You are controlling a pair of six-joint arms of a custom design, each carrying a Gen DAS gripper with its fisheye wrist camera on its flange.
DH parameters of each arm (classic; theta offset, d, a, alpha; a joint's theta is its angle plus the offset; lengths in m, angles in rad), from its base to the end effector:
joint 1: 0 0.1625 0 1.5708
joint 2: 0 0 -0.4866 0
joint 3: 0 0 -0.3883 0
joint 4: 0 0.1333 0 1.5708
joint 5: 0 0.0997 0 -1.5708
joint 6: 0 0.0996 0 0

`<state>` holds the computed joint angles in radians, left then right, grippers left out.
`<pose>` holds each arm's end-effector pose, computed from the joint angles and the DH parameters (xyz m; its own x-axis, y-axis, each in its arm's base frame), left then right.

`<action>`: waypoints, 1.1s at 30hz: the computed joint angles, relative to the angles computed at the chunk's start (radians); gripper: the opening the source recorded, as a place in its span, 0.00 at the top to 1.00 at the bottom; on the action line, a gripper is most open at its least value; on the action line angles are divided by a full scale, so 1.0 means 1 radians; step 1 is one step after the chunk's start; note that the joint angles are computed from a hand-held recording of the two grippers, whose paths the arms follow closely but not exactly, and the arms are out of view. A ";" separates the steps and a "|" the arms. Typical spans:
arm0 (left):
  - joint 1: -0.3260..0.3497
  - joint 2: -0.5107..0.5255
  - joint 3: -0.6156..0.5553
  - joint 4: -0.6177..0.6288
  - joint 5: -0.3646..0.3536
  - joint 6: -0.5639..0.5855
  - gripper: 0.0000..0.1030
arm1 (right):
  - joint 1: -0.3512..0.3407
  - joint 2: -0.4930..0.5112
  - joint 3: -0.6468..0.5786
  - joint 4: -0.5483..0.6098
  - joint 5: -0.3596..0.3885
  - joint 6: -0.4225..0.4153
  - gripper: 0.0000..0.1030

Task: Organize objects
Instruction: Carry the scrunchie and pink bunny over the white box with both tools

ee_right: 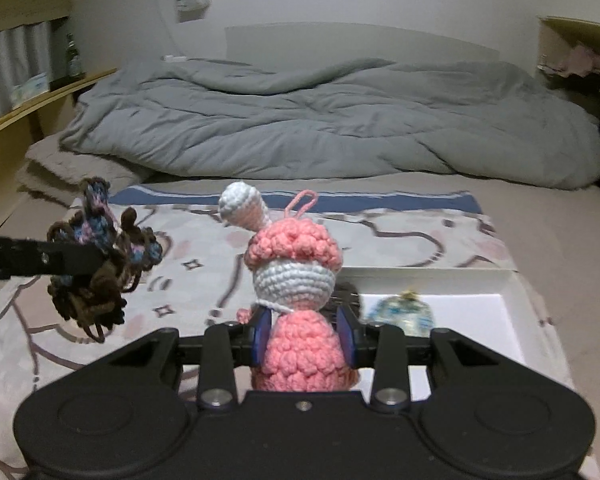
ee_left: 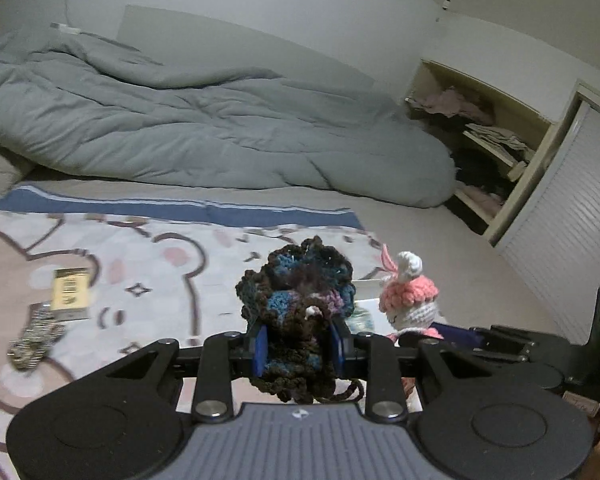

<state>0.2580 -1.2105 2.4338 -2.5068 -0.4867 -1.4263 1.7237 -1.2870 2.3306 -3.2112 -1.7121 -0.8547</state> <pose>-0.3169 -0.3125 0.1798 -0.8999 -0.1678 -0.4025 0.2551 0.5460 -0.7980 0.1894 -0.4458 0.2685 -0.5552 -0.6643 0.5004 -0.8299 0.4819 -0.2810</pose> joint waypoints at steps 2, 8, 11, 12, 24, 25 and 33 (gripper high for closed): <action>0.024 0.052 -0.015 -0.122 -0.012 0.076 0.69 | -0.023 -0.014 -0.013 0.018 0.007 0.010 0.64; 0.076 0.190 -0.057 -0.428 -0.057 0.267 0.69 | -0.078 -0.034 -0.047 0.015 0.009 -0.003 0.64; 0.100 0.257 -0.081 -0.559 -0.089 0.344 0.69 | -0.102 -0.038 -0.063 0.004 0.003 -0.013 0.64; 0.107 0.278 -0.088 -0.604 -0.100 0.367 0.69 | -0.111 -0.039 -0.066 -0.002 0.000 -0.019 0.64; 0.212 0.553 -0.189 -1.074 -0.281 0.554 0.69 | -0.186 -0.028 -0.111 -0.036 -0.056 -0.071 0.64; 0.221 0.570 -0.195 -1.103 -0.297 0.571 0.69 | -0.191 -0.027 -0.113 -0.038 -0.062 -0.074 0.64; 0.295 0.719 -0.249 -1.320 -0.425 0.693 0.69 | -0.229 -0.023 -0.132 -0.038 -0.094 -0.094 0.64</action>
<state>0.5531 -0.4914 2.1850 -3.8271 -0.9112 -0.7332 1.4951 -1.3099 2.1987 -3.2496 -1.8059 -0.9492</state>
